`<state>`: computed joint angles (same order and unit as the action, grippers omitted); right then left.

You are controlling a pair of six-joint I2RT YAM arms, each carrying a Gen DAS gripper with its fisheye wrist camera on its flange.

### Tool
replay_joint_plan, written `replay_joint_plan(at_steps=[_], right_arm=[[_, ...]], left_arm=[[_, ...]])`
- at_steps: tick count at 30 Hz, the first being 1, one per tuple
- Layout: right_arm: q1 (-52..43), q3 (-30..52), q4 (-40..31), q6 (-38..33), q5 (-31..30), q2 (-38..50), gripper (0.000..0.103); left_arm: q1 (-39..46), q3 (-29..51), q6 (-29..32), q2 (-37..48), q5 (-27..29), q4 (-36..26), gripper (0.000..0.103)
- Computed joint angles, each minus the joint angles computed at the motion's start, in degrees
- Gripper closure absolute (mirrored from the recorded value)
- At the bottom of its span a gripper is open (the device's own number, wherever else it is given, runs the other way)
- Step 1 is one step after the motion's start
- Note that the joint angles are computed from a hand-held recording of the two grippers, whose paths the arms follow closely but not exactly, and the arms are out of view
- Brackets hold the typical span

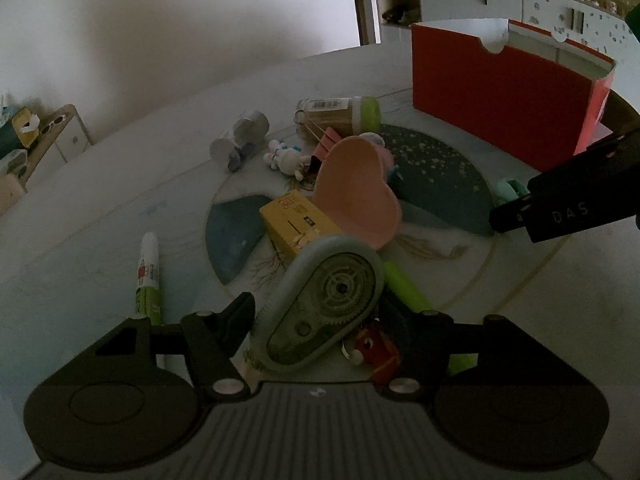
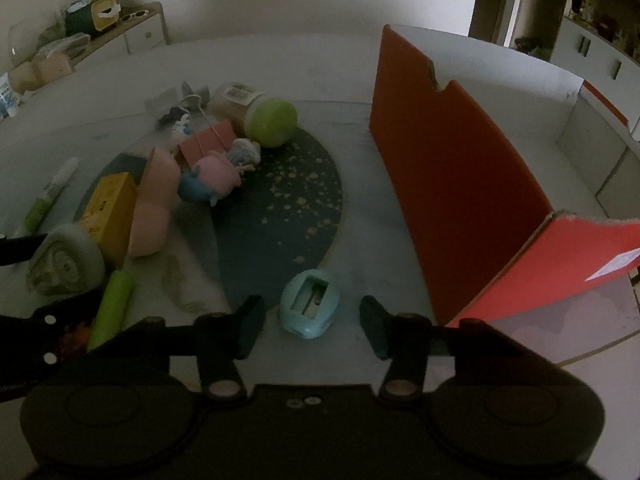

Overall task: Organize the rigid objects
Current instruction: 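Grasp the teal pencil sharpener with the right gripper while the left grasps the white correction tape, then carry both items into the red box and open both grippers to release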

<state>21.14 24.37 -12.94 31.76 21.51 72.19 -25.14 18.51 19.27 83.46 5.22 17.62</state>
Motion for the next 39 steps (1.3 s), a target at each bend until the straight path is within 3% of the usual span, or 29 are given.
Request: replay_joint_plan(at_steps=[3, 7, 8, 9, 10, 16, 23, 33, 39], right_arm=[[0.6, -0.1, 0.2, 0.1, 0.1, -0.3, 0.071], [1.2, -0.5, -0.1, 0.1, 0.7, -1.6, 0.071], [1.7, -0.5, -0.5, 0.3, 1.2, -2.1, 0.071], [2.2, -0.4, -1.1, 0.4, 1.7, -2.8, 0.071], [2.7, -0.3, -2.0, 0.7, 2.0, -3.6, 0.071], [6.3, 0.5, -7.2, 3.7, 4.3, -8.1, 0.071], [11.7, 1.9, -14.5, 8.1, 7.9, -13.2, 0.071], [23.6, 7.8, -31.8, 17.4, 15.7, -20.9, 0.071], [27.6, 12.9, -41.1, 20.6, 19.6, -24.5, 0.071]], left_arm=[[0.5, 0.1, 0.3, 0.1, 0.5, -0.1, 0.036], [1.6, 0.5, -0.1, -0.4, 1.6, -1.3, 0.041], [1.9, 0.6, -0.2, -0.8, 2.0, -1.6, 0.052], [2.2, 0.5, -0.1, -1.4, 2.2, -1.9, 0.076], [2.5, 0.9, 0.2, -1.6, 3.0, -2.9, 0.078], [4.7, 1.6, 0.1, -2.1, 5.7, -5.3, 0.082], [6.9, -0.4, -0.4, -9.8, 9.3, -9.4, 0.088], [10.0, 2.9, -2.4, -25.1, 16.4, -26.1, 0.088], [4.9, 7.2, -4.8, -33.1, 16.1, -35.0, 0.088]])
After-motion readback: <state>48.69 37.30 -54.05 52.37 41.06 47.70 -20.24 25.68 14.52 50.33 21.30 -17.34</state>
